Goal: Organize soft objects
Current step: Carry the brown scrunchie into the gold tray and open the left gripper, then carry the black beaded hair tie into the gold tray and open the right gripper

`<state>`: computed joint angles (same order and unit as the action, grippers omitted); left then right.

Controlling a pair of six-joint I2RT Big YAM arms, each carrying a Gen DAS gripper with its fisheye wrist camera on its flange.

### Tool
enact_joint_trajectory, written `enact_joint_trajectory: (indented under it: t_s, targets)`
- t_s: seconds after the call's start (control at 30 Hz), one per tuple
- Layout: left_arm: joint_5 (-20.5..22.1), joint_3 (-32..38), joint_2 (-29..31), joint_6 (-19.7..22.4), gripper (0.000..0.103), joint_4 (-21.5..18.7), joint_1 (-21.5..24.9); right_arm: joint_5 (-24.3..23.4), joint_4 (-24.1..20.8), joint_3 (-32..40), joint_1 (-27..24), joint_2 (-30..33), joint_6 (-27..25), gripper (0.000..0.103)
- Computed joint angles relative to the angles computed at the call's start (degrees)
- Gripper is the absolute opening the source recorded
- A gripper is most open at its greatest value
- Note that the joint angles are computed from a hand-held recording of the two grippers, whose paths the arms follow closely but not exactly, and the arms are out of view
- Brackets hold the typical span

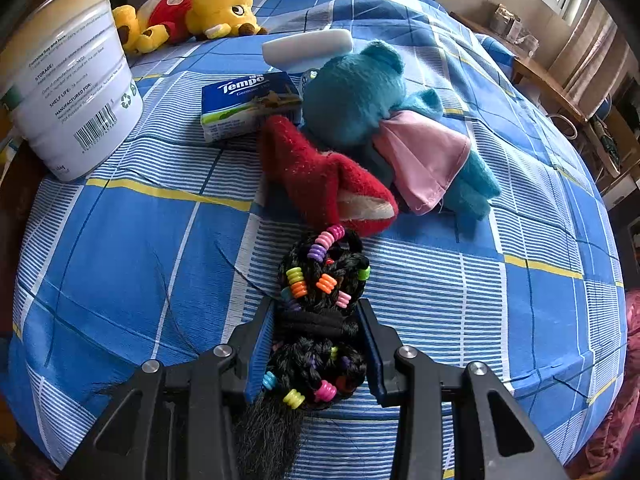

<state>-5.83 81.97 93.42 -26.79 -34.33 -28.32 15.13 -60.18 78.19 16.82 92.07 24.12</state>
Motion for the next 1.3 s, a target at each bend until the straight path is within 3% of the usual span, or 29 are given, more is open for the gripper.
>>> enact_joint_trajectory:
  t_s: [0.2, 0.43, 0.6, 0.83, 0.9, 1.3]
  targets:
    - [3.3, -0.8, 1.1, -4.5, 0.020, -3.1, 3.1, 0.3, -0.3, 0.2, 0.2, 0.1, -0.1, 0.039]
    - [4.7, 1.1, 3.9, -3.4, 0.021, -5.4, 1.0, 0.3, -0.4, 0.3, 0.2, 0.1, -0.1, 0.039]
    - [4.8, 2.6, 5.8, -3.5, 0.031, -7.7, 0.5, 0.4, -0.5, 0.3, 0.3, 0.1, 0.0, 0.039]
    - [1.2, 1.9, 5.1, -1.2, 0.045, -6.1, -0.4, 0.3, -0.5, 0.4, 0.2, 0.2, 0.1, 0.038]
    - [0.4, 1.4, 4.5, -0.6, 0.053, -5.2, -0.4, 0.2, -0.5, 0.4, 0.2, 0.2, 0.1, 0.036]
    - [-3.8, -2.6, 0.4, 5.3, 0.055, -0.7, -0.9, -0.1, -3.5, 3.4, -0.2, 0.7, 0.1, 0.032]
